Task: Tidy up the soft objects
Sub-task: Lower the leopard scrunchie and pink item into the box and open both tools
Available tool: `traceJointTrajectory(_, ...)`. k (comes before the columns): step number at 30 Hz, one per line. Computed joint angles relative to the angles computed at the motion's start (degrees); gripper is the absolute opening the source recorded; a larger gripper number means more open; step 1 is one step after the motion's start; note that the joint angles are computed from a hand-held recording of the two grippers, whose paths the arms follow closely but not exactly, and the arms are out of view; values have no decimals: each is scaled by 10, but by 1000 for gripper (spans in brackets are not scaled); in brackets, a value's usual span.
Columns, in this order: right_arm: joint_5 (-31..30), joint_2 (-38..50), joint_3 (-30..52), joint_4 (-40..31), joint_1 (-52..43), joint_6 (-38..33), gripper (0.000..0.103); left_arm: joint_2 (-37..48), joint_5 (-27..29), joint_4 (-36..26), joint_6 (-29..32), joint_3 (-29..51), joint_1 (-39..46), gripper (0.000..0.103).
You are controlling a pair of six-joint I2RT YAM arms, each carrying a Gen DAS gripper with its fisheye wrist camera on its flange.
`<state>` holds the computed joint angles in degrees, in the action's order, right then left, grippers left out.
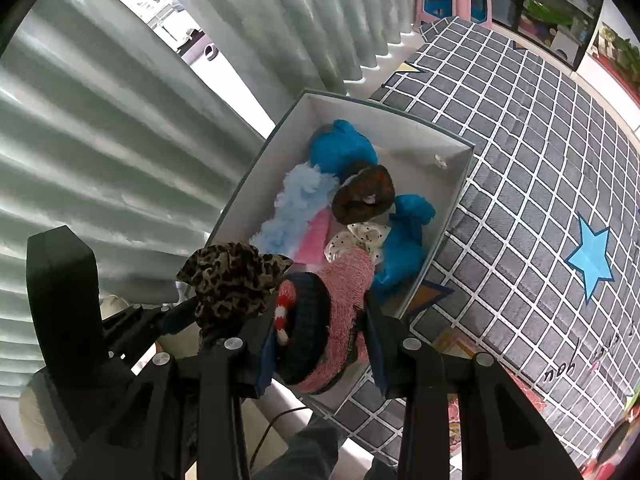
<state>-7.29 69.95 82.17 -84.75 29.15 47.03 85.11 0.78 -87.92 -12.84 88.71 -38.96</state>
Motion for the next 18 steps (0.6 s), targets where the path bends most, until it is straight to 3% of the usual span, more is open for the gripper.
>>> traceJointTrajectory(11, -6, 12, -4, 7, -7, -10, 40, 0, 6, 11, 4, -5, 2, 43)
traceJointTrajectory(12, -6, 14, -2, 5, -8, -12, 40, -2, 10, 14, 7, -5, 4, 51)
traceJointTrajectory(13, -5, 15, -1, 4, -9, -14, 40, -6, 12, 20, 10, -8, 4, 66)
traceJointTrajectory(15, -8, 16, 1, 4, -10, -17, 49, -21, 7, 33, 15, -12, 3, 88)
traceJointTrajectory(17, -3, 15, 7, 0, -11, -18, 75, -27, -4, 39, 23, -7, -1, 90)
traceJointTrajectory(18, 1, 15, 10, -4, -11, -17, 81, -27, -8, 40, 28, -5, -3, 91)
